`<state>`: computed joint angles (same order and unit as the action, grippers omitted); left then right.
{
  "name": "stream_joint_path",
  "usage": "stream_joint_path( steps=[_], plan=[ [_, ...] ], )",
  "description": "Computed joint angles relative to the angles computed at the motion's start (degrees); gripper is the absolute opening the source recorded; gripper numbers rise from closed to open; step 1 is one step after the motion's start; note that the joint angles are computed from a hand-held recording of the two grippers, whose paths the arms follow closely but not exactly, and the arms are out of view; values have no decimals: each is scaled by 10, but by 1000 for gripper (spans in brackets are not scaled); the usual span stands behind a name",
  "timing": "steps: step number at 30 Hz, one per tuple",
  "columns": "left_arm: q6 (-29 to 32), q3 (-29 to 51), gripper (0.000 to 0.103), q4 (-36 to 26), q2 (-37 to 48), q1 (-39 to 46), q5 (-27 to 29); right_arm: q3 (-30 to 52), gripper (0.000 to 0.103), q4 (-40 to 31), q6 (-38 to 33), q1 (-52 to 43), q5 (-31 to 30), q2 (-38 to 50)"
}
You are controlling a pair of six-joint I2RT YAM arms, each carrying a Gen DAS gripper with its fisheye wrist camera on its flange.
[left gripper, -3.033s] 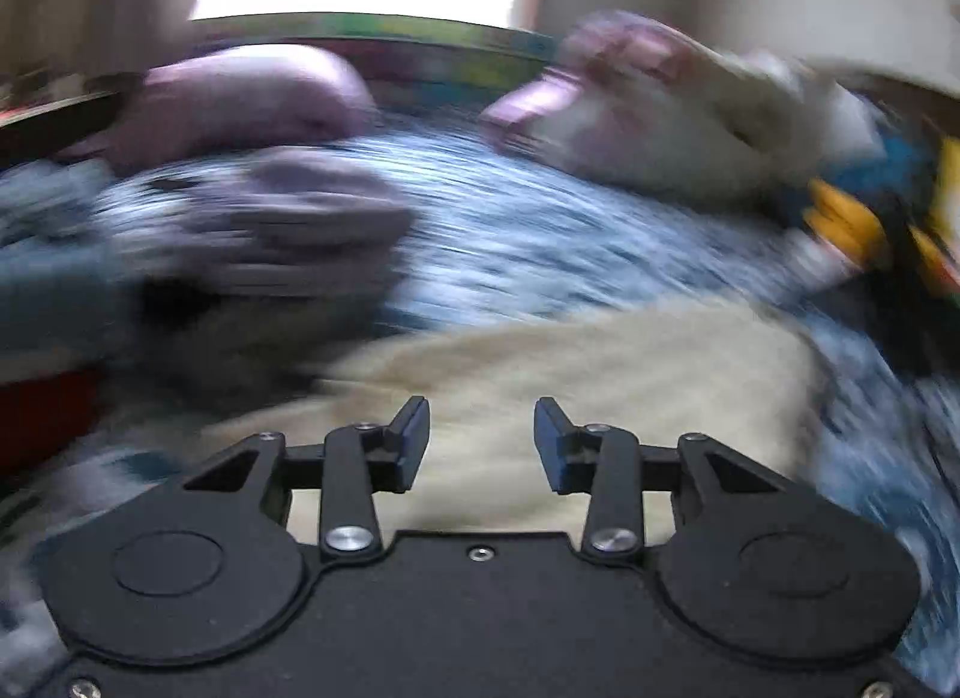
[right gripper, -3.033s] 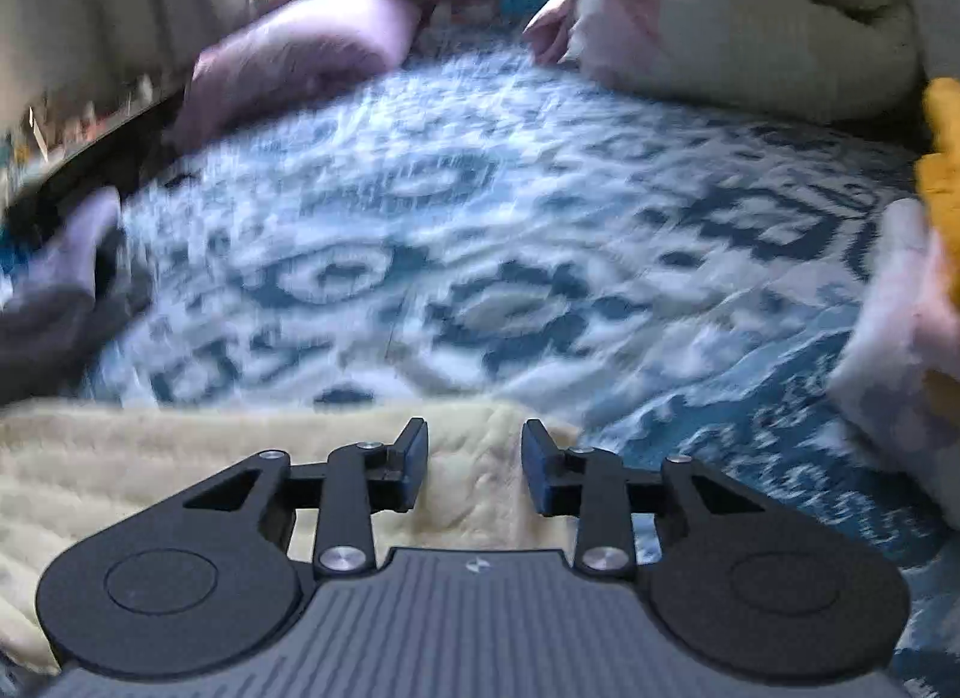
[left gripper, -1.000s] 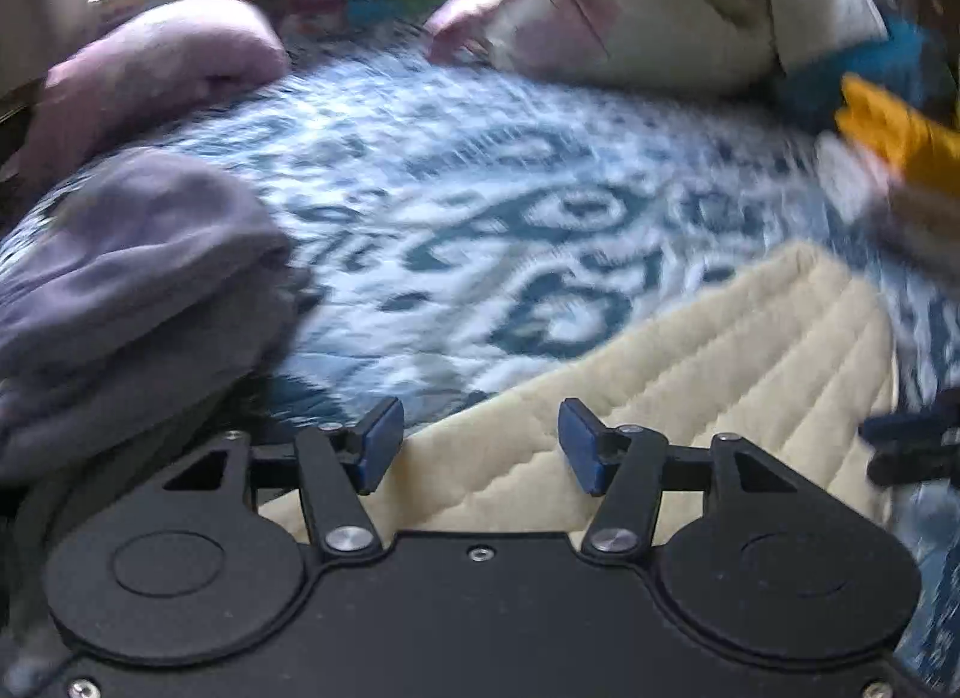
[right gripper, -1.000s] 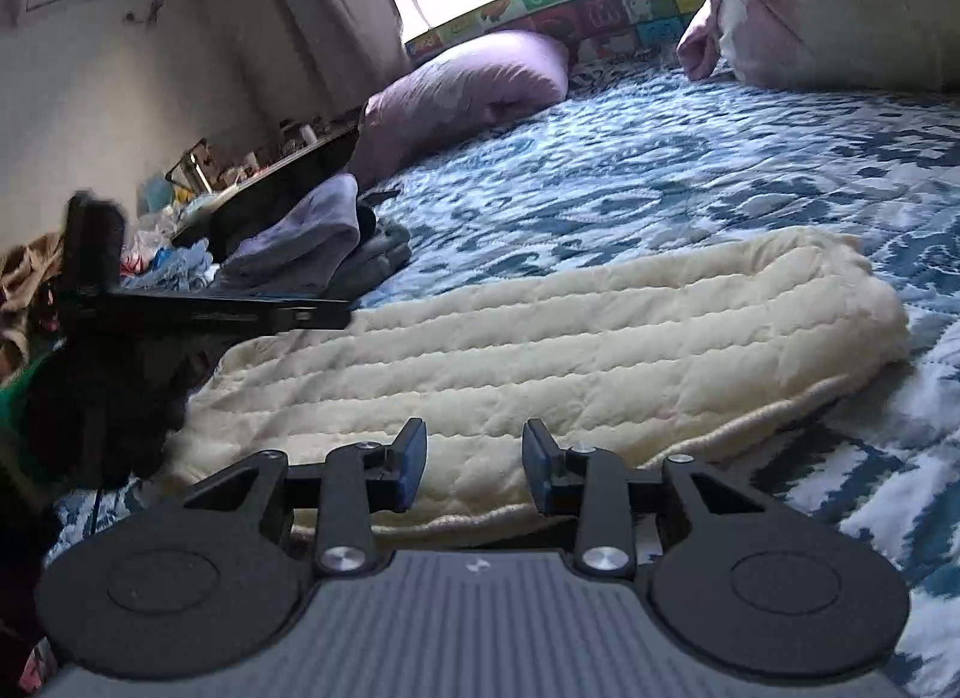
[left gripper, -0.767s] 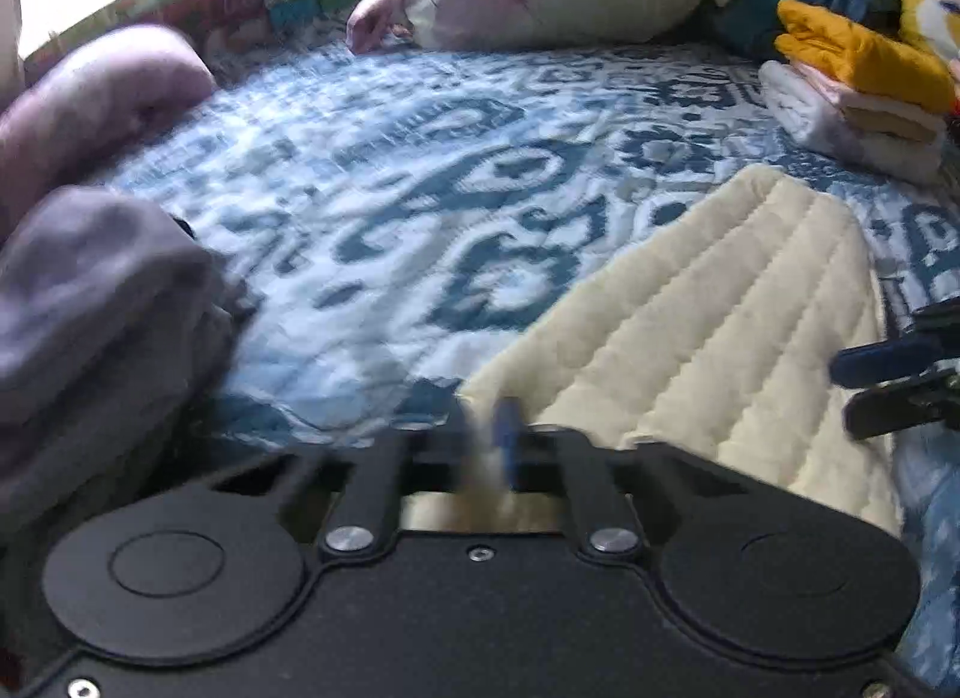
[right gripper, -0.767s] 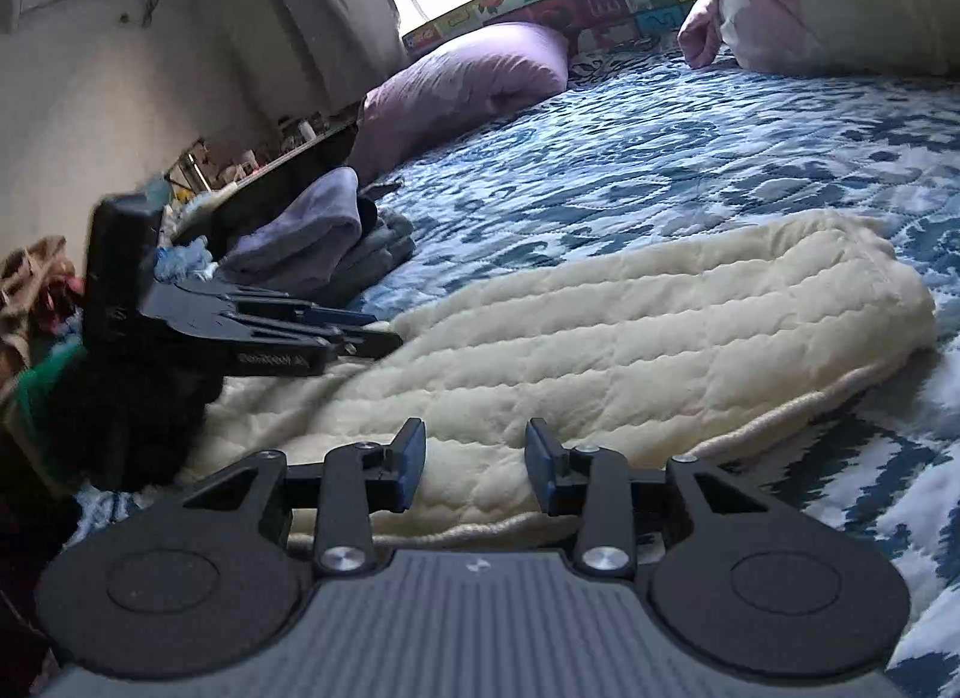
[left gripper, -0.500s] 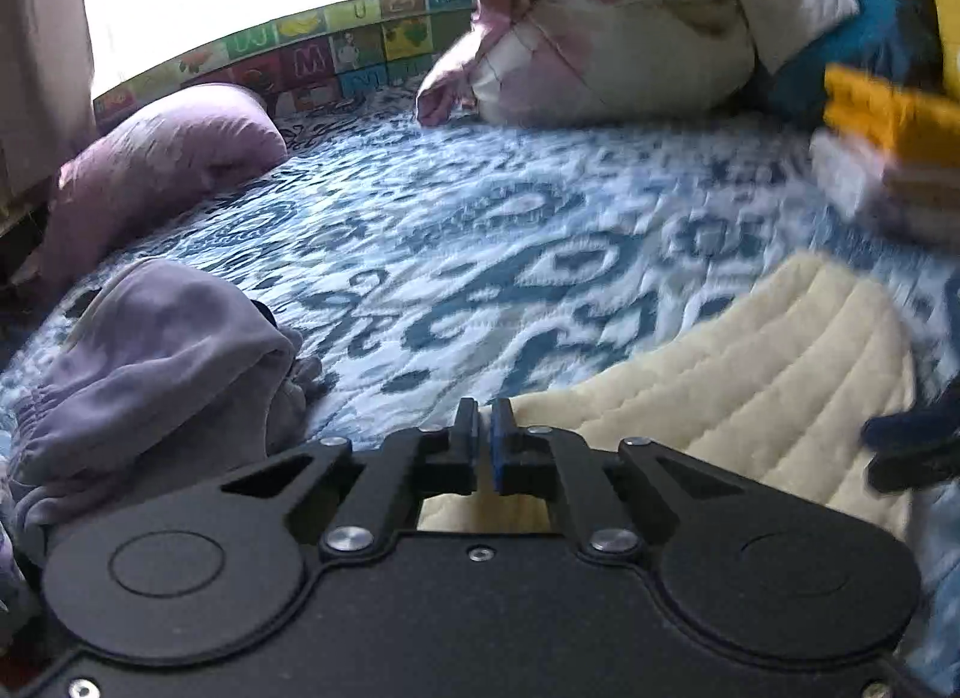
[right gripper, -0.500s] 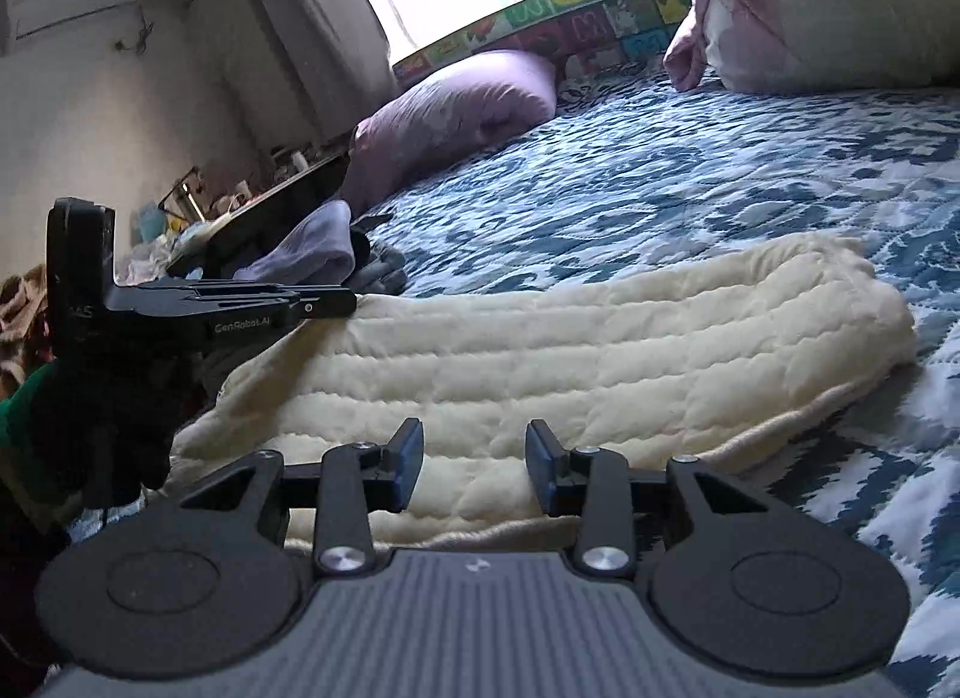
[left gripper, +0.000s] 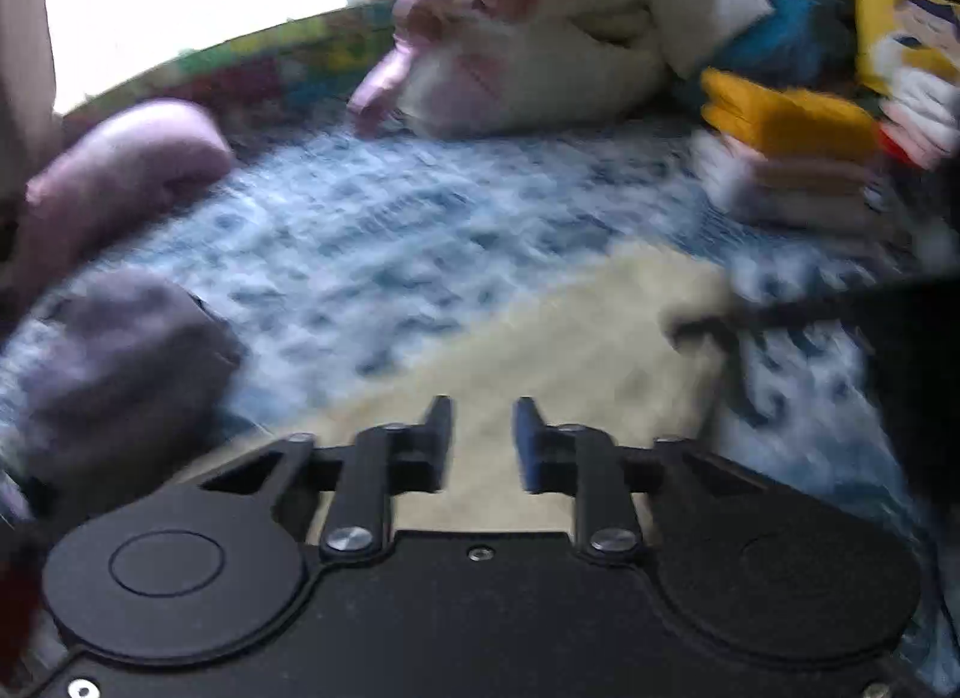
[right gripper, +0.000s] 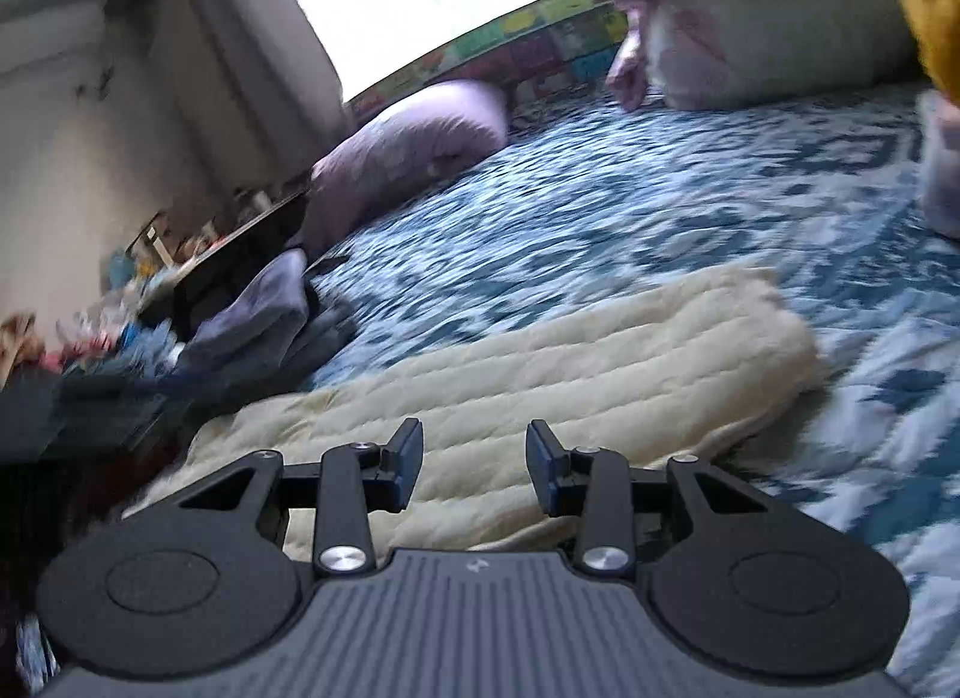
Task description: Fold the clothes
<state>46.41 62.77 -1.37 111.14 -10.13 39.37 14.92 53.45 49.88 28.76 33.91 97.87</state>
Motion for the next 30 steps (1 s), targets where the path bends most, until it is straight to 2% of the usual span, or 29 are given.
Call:
stream_joint_path(
  steps=[2, 5, 7, 9, 11, 12, 14, 15, 17, 19, 20, 23, 26, 28, 30],
  plan=[
    [5, -22, 17, 25, 40, -19, -64, -18, 39, 2, 13, -8, 5, -10],
    [-28, -45, 15, 86, 63, -10, -44, -22, 40, 27, 19, -28, -16, 18],
    [-53, -61, 16, 93, 28, 1, -22, -25, 40, 45, 30, -38, -24, 32],
    [-111, -90, 36, 143, 18, 7, -23, -17, 43, 19, 29, -44, -23, 24],
    [-111, -77, 41, 134, 65, -1, -45, 1, 44, -12, 26, -65, -52, 37],
    [-120, -102, 41, 201, 80, 6, -30, 1, 44, -8, 28, -69, -54, 39],
    [-137, -93, 40, 150, 49, 16, -25, 0, 43, 1, 31, -75, -58, 42],
    [-144, -104, 40, 157, 26, 25, -12, -1, 45, 10, 24, -70, -56, 40],
    [-169, -154, 40, 261, -11, 54, -6, -1, 45, 27, 9, -61, -53, 37],
    [-230, -142, 39, 308, -3, 86, -35, -1, 45, 43, -7, -53, -51, 34],
    [-259, -133, 35, 328, 3, 101, -52, 7, 45, 41, -13, -49, -59, 38],
    [-328, -72, 34, 315, 45, 142, -19, 38, 45, 27, -37, -35, -79, 59],
    [-253, -28, 33, 253, 94, 127, -32, 72, 45, -25, -57, -23, -75, 68],
    [-195, 3, 33, 200, 135, 94, -119, 82, 45, -44, -61, -20, -72, 72],
    [-199, -9, 33, 193, 110, 92, -127, 83, 45, -35, -59, -24, -79, 87]
  ],
)
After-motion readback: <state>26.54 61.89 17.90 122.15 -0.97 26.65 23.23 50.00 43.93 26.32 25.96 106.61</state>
